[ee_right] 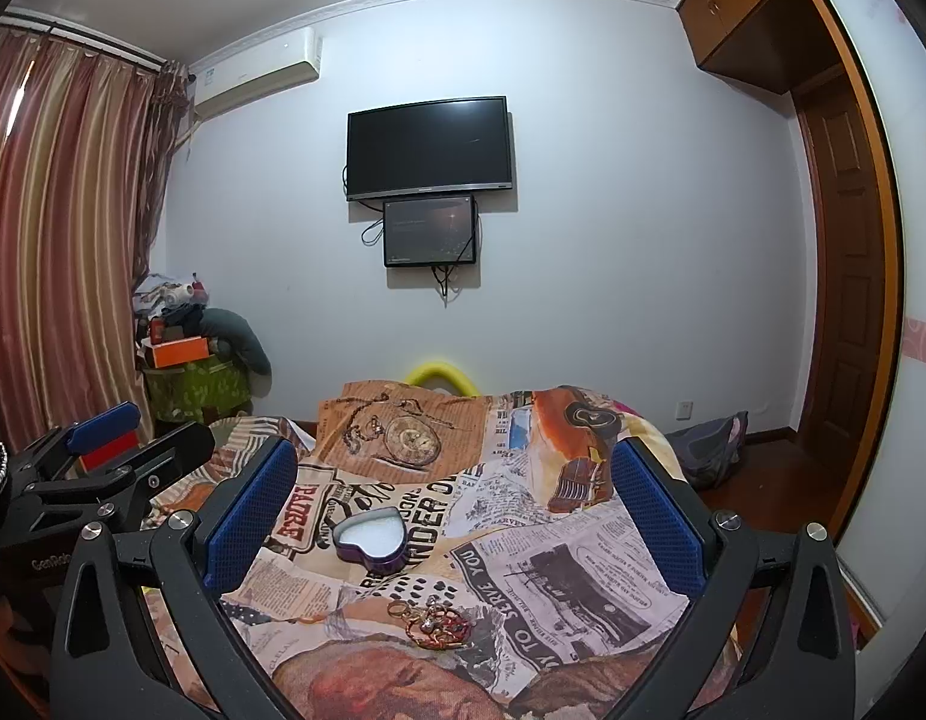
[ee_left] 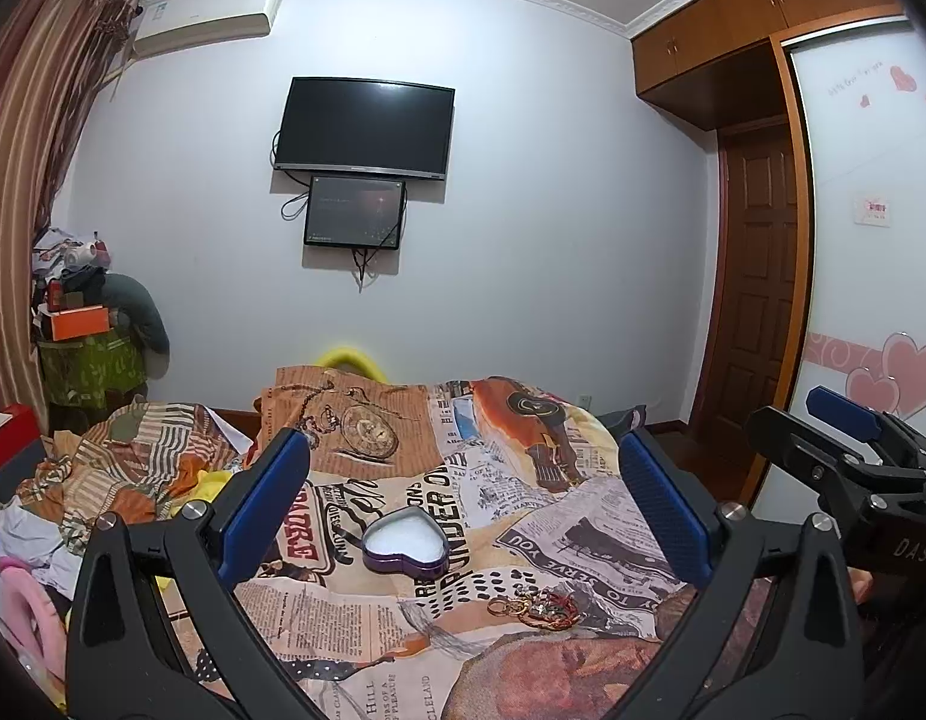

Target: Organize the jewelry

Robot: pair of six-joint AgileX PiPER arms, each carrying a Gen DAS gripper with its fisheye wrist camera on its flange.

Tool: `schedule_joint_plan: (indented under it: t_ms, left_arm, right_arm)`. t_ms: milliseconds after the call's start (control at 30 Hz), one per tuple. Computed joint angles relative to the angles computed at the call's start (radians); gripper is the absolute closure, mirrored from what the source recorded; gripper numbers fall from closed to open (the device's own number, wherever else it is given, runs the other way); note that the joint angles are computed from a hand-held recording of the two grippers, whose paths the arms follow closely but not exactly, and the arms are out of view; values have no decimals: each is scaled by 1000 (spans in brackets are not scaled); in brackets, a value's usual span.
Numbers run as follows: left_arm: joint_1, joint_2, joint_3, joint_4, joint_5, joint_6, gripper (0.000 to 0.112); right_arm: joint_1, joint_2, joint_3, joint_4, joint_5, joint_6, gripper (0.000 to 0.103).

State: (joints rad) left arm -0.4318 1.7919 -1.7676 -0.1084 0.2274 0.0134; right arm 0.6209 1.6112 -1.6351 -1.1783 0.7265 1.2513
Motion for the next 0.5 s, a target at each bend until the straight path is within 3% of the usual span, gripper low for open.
schedule_joint_plan:
  t_ms: [500]
  left_arm:
    - [0, 6, -7, 24, 7, -26, 9]
  right_arm:
    - [0, 6, -20, 22, 5, -24, 0]
